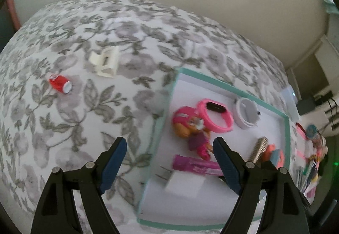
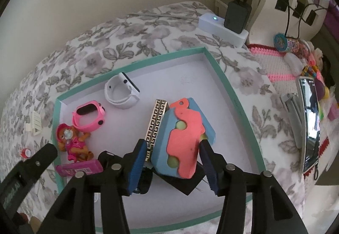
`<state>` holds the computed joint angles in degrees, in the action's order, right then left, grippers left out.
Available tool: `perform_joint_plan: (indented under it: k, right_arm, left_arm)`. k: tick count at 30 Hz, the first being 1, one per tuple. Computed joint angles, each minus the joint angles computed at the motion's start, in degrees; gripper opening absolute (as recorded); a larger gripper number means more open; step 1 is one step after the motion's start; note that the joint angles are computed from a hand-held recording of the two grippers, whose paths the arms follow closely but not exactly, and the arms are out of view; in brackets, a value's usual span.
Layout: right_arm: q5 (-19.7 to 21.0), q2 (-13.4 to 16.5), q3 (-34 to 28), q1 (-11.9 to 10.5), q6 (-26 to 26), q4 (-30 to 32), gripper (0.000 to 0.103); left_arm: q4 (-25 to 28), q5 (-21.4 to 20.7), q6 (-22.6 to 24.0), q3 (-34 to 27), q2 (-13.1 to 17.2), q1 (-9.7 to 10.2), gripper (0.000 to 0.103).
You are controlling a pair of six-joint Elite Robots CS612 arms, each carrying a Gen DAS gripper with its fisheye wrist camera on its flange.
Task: Organize rigid objects
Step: 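Lower the glue stick and case into the tray and open both tools, then move both tools back toward the red bottle and white hair clip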
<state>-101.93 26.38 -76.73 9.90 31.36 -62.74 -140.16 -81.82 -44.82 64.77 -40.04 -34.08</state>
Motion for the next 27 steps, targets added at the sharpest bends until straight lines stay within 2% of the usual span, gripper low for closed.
perform_joint_plan:
  k: [4, 8, 12, 20, 22, 27]
  right_arm:
    - [-1.0, -0.1, 0.6, 0.5, -1.6, -1.5, 0.072]
    - [-2.0, -0.3, 1.3, 1.1, -3.7, -2.6, 0.074]
    - [-1.8, -0.2, 1.4, 1.2, -4.5, -3.6, 0.087]
    - [-2.3, -0.3, 2.0, 1.5, -5.7, -3.7, 0.089]
    - [-2.4, -0.3, 2.0, 1.6, -5.7, -3.7, 0.103]
    - [-2.1, -0.2, 1.8, 1.6, -5.7, -4.2, 0.103]
  left_arm:
    - [1.7, 1.0, -2.1, 0.1, 0.0, 0.3, 0.084]
    - [2.8, 1.6, -3.5, 0.2, -0.1, 0.55, 0.088]
    - [4.2, 2.8, -4.4, 0.1, 0.0, 0.57, 0.091]
    - [5.1, 3.6, -6.5, 0.7, -0.4, 0.84, 0.091]
    - [5.1, 3.7, -6.9, 0.8, -0.4, 0.89, 0.091]
    - [5.3, 4.3, -7.4, 0.9, -0.6, 1.01, 0.091]
